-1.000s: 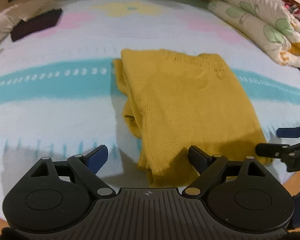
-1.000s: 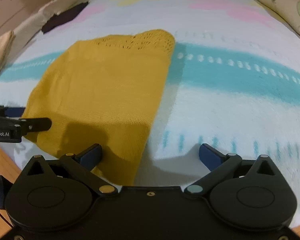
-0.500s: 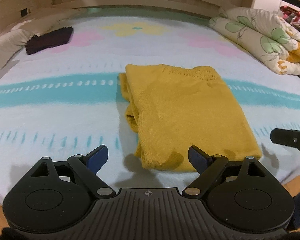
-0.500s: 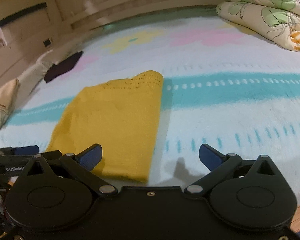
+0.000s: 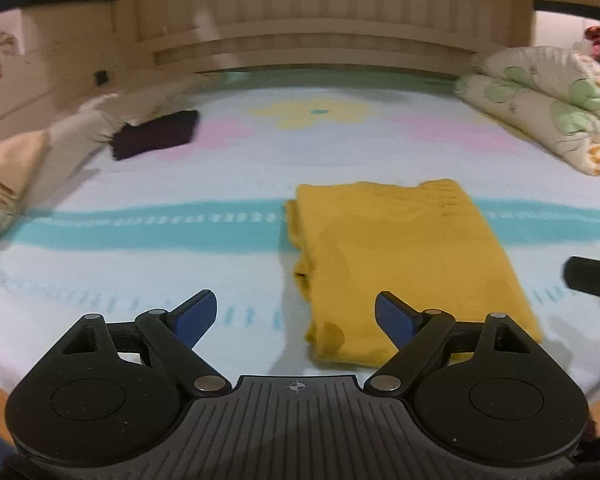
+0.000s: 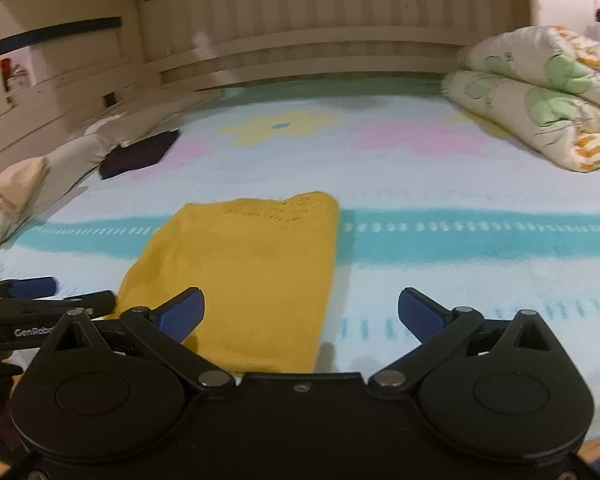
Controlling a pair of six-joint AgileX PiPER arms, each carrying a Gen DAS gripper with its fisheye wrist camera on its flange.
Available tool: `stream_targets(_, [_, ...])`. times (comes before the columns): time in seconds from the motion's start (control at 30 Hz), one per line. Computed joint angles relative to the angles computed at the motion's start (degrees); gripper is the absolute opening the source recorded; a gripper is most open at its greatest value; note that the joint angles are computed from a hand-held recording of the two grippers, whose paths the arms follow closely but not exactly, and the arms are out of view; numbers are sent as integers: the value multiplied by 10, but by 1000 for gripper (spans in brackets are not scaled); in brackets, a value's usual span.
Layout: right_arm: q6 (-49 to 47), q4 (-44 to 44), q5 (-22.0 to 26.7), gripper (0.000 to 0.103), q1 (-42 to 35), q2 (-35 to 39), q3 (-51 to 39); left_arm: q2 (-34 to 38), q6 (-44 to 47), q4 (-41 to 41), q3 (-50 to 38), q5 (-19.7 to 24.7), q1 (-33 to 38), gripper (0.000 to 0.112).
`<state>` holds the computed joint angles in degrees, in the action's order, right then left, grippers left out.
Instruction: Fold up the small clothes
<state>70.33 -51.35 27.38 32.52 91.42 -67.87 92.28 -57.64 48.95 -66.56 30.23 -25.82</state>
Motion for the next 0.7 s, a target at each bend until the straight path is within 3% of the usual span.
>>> stream_targets(0.13, [3, 20, 75, 102, 14, 21, -38, 12, -39, 40, -19, 73, -33, 86])
stream_targets(0.27, [-6, 41, 76, 102, 12, 20, -41, 0, 15, -17, -15, 44, -22, 86])
stream_targets(0.43, [-11, 14, 168, 102, 49, 45, -81, -3, 73, -78, -15, 36, -17, 86])
stream_targets(0.7, [-102, 110, 127, 102, 33, 43, -84, 1, 131, -170, -27, 55, -3, 85])
